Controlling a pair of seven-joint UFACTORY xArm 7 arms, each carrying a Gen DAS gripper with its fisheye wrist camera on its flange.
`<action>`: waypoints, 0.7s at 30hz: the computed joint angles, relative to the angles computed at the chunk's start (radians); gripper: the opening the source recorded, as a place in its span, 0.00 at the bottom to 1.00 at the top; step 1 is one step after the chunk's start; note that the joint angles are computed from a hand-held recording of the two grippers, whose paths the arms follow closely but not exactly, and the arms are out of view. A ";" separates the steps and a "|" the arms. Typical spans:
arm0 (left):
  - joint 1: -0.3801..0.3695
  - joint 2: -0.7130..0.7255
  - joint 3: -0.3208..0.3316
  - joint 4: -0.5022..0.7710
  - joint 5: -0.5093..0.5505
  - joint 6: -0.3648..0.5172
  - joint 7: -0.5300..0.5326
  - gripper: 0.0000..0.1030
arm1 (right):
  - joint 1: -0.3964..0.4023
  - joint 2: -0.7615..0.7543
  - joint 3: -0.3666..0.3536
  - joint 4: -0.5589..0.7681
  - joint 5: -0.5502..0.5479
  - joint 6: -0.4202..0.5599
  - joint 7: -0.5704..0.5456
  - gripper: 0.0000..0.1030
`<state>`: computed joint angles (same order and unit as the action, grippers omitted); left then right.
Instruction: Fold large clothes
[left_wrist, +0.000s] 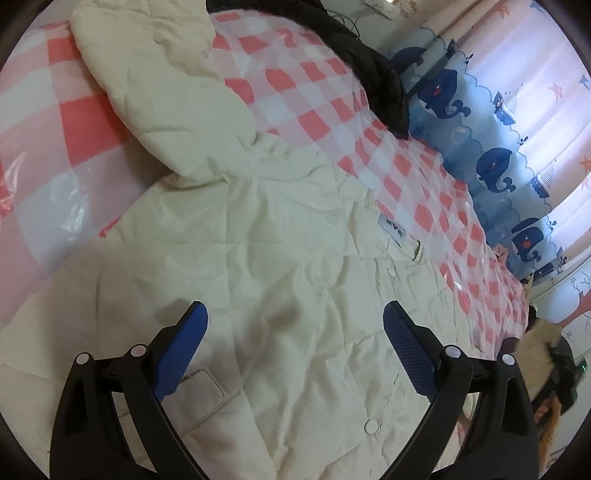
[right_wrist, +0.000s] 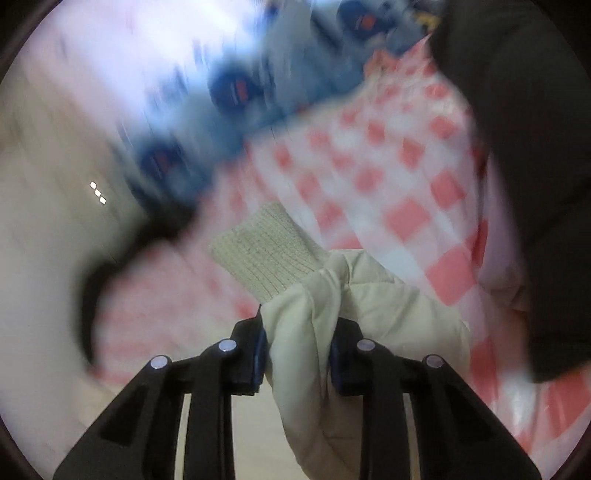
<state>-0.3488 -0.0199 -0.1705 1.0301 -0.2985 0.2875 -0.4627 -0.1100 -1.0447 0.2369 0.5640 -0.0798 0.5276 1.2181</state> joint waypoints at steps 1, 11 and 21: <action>0.000 0.000 0.001 0.000 -0.010 0.004 0.006 0.89 | -0.031 -0.065 0.006 -0.025 0.000 -0.036 0.043 0.26; 0.008 -0.011 0.008 -0.017 -0.024 -0.024 -0.011 0.89 | -0.211 -0.212 0.049 -0.133 0.045 -0.382 0.207 0.26; 0.093 -0.048 0.001 -0.019 0.425 -0.033 -0.372 0.89 | -0.337 0.457 0.362 0.379 -0.022 -0.619 0.039 0.26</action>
